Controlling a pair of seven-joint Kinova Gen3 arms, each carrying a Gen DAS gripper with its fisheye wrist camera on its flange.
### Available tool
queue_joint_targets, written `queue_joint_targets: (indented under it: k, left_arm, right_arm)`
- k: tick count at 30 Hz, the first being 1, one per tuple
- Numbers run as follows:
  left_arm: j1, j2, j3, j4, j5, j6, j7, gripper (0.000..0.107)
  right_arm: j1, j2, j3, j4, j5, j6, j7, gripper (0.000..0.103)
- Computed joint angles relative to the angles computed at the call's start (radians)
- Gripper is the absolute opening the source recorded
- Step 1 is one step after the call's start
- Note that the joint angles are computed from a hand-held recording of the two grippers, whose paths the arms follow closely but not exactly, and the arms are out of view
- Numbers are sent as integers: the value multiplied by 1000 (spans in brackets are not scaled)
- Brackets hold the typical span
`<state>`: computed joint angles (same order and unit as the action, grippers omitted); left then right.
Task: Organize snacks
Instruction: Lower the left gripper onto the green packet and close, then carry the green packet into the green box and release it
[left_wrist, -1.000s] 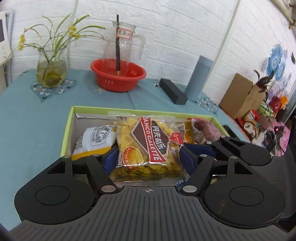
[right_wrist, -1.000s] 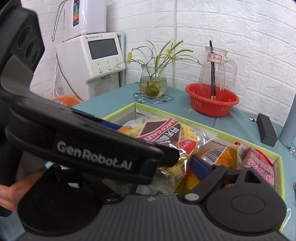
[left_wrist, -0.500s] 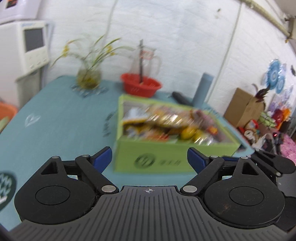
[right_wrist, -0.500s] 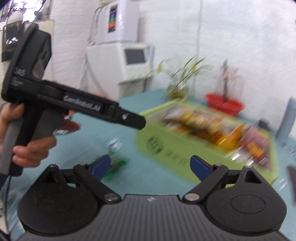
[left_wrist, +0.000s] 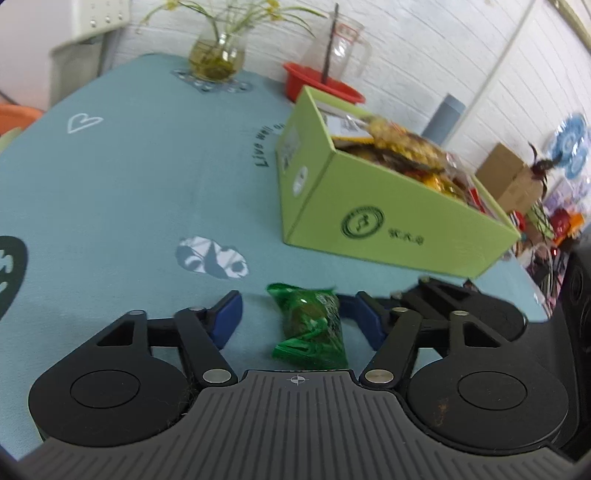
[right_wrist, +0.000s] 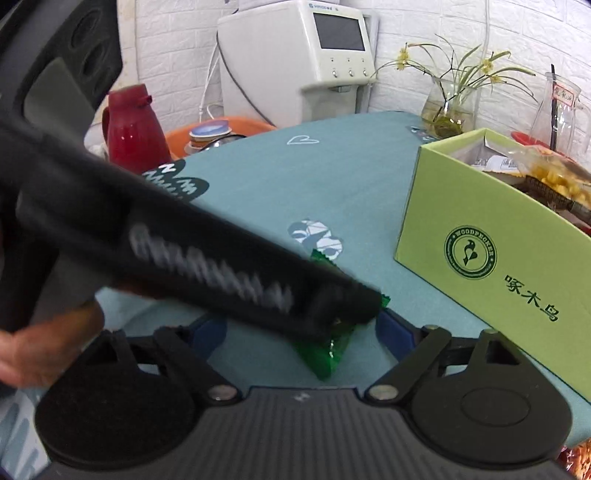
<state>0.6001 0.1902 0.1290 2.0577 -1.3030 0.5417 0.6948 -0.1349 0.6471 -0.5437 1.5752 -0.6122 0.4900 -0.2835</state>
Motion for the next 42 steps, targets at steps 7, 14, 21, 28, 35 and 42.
queue_joint_targets:
  k: [7, 14, 21, 28, 35, 42]
  left_arm:
    - [85, 48, 29, -48, 8, 35, -20, 11]
    - [267, 152, 50, -162, -3, 169, 40, 11]
    - [337, 159, 21, -261, 104, 226, -92, 7]
    - [239, 125, 30, -374, 56, 302, -312, 8]
    - [-85, 201, 105, -557, 164, 101, -597, 8]
    - [-99, 338, -13, -692, 316, 28, -761, 27]
  right_arm:
    - [111, -87, -34, 133, -59, -12, 60, 76]
    - [375, -210, -135, 377, -313, -60, 323, 75]
    - [477, -261, -133, 426, -512, -5, 515, 55]
    - [378, -217, -91, 208, -539, 20, 536, 58]
    - [66, -82, 178, -116, -407, -38, 269, 60]
    - [-85, 72, 393, -375, -259, 134, 9, 68]
